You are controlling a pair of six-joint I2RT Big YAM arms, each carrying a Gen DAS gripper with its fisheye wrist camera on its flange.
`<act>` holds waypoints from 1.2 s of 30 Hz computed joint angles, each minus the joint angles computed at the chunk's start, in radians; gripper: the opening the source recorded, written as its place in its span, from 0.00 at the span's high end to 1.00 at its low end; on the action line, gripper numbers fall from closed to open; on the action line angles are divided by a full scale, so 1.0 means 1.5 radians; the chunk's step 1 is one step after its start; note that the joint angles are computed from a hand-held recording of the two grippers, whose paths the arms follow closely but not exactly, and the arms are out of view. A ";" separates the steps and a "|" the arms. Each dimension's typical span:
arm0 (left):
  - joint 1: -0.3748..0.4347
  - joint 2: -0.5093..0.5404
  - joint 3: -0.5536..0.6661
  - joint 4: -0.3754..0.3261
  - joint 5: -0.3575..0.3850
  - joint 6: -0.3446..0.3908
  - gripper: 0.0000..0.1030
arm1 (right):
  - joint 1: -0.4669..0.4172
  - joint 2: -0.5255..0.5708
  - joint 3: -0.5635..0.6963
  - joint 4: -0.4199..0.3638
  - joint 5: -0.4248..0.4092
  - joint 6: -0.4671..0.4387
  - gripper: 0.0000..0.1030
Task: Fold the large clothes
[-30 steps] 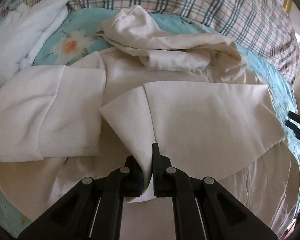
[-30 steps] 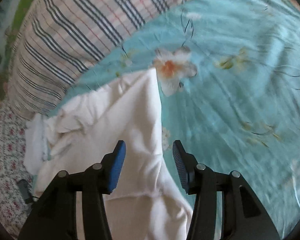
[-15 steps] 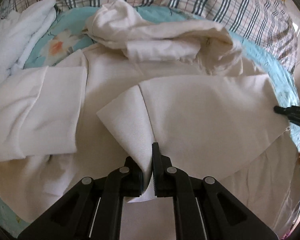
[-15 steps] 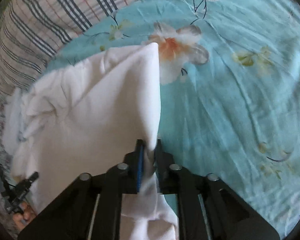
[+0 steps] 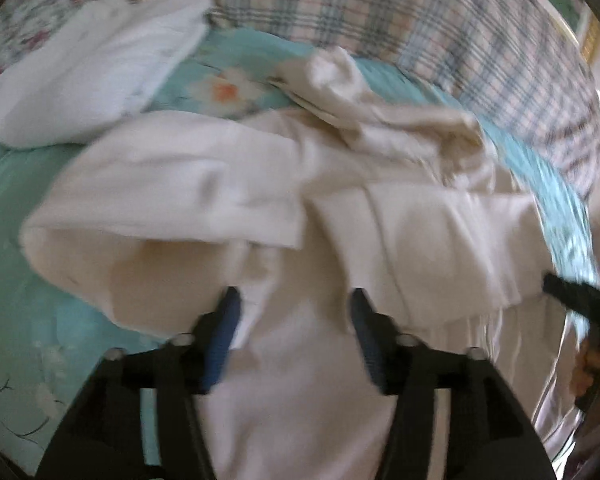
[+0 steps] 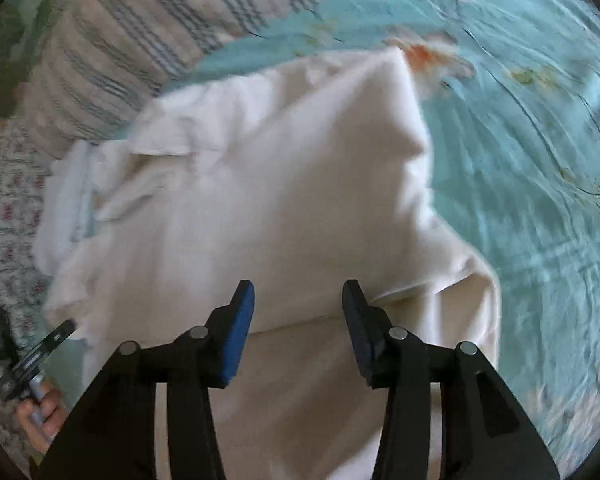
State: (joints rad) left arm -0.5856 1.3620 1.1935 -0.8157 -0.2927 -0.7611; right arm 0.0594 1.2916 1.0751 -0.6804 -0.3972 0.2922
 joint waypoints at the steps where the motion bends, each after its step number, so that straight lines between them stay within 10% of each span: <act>1: 0.014 -0.006 -0.004 0.006 0.010 -0.009 0.39 | 0.004 -0.020 -0.010 0.010 -0.014 0.001 0.55; 9: 0.110 0.020 -0.019 0.066 0.081 -0.102 0.27 | 0.050 -0.090 -0.043 0.005 -0.035 0.014 0.54; 12: 0.131 0.025 -0.027 0.107 0.097 -0.122 0.77 | 0.060 -0.082 -0.042 0.005 -0.025 0.018 0.54; 15: 0.134 0.014 -0.035 0.137 0.090 -0.126 0.90 | 0.062 -0.075 -0.044 0.006 -0.018 0.028 0.54; 28: -0.030 0.077 0.070 0.309 0.094 -0.054 0.91 | 0.033 -0.106 -0.073 0.041 -0.024 0.051 0.54; 36: -0.100 0.281 0.246 0.276 0.170 -0.032 0.91 | -0.045 -0.126 -0.083 0.042 -0.004 0.059 0.54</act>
